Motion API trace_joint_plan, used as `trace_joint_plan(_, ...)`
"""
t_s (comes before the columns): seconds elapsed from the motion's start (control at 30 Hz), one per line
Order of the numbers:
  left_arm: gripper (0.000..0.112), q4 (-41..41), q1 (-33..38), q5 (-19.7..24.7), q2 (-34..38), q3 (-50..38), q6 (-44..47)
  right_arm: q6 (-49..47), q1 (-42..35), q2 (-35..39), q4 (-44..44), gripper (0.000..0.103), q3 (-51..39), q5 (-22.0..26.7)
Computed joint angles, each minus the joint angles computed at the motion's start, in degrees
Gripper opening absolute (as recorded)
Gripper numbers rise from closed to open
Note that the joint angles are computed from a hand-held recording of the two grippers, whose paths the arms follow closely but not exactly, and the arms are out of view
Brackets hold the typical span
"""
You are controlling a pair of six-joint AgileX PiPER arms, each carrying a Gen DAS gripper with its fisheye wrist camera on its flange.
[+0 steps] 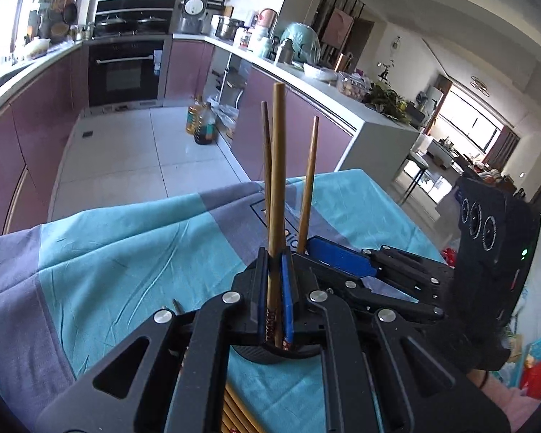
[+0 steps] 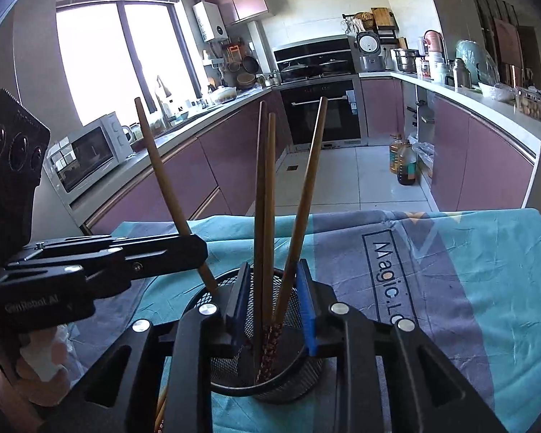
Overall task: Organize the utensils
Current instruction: 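Open both tools to drop the chopsticks into the mesh cup, then withdraw both open tools from the cup toward the remaining chopsticks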
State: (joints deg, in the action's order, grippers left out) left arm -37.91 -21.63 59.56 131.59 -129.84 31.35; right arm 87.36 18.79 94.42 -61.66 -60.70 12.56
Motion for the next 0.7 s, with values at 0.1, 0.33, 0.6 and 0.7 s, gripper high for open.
trace_joint_plan(0.1, 0.008, 0.5, 0.5, 3.9, 2.0, -4.7, -1.3, 2.6, 0.3, -0.5, -2.3, 0.032, 0.7, 0.2)
trace_joint_plan(0.33, 0.019, 4.8, -1.2, 1.4, 0.8, -2.6, -1.0, 6.8, 1.4, -2.1, -6.9, 0.04, 2.2, 1.2)
trace_joint_plan(0.6, 0.034, 2.5, -1.1, -10.8, -6.9, 13.1, 5.1, 15.3, 4.3, -5.8, -15.6, 0.046, 6.0, 2.3)
trace_joint_plan(0.7, 0.038, -1.7, -0.2, -17.5, -12.5, 23.2, 10.7, 17.2, 5.8, -7.7, -18.1, 0.047, 7.6, 2.0)
